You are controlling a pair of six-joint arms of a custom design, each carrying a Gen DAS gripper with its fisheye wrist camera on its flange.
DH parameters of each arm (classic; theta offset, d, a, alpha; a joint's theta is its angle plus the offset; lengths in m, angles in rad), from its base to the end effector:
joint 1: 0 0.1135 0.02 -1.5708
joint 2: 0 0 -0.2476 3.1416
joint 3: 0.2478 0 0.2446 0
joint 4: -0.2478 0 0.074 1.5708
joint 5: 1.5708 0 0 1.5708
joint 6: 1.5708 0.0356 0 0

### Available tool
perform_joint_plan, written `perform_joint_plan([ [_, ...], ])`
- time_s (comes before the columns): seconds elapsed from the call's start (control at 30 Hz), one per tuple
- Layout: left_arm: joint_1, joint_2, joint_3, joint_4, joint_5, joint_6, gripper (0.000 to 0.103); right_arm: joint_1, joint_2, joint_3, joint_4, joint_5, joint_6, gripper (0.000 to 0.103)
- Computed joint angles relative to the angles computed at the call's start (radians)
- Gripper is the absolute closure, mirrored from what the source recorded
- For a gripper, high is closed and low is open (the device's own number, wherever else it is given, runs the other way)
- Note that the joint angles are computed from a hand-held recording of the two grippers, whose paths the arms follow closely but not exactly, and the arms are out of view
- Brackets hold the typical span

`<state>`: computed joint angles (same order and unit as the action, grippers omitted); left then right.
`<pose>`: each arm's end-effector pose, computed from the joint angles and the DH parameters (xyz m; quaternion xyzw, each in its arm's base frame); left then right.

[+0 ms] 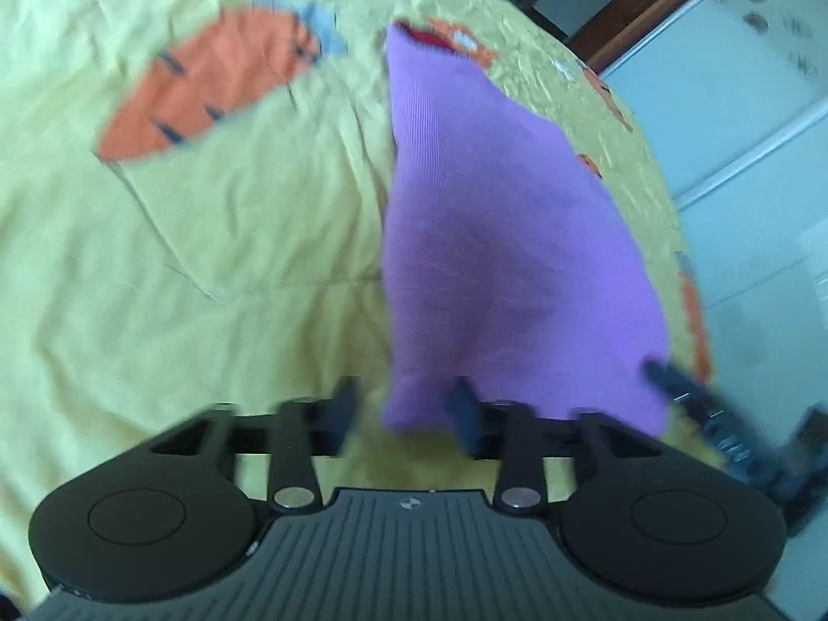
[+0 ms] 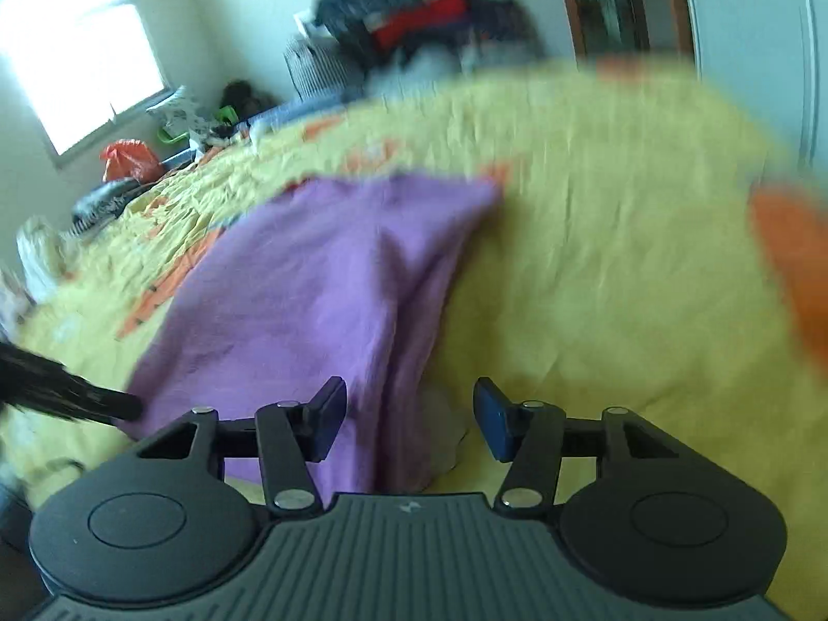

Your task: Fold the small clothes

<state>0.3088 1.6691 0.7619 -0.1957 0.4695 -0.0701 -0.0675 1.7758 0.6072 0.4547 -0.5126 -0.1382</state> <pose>0.2767 0.0714 0.1157 -0.1252 0.9393 -0.1978 0.2508 0.2983 -0.0027 0.0924 -0.1363 0.8756 0.1881 0.4234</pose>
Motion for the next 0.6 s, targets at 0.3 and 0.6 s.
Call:
perform_joint_plan([
  [0.3,-0.304,-0.052,-0.093,0.224,-0.31,-0.126,0.029,0.173,0.232,0.406,-0.165,0.072,-0.193,0.054],
  [0.6,-0.327,0.01,-0.118,0.301,-0.391,-0.126,0.026,0.154,0.325,0.607,-0.286,0.12,-0.142,0.039],
])
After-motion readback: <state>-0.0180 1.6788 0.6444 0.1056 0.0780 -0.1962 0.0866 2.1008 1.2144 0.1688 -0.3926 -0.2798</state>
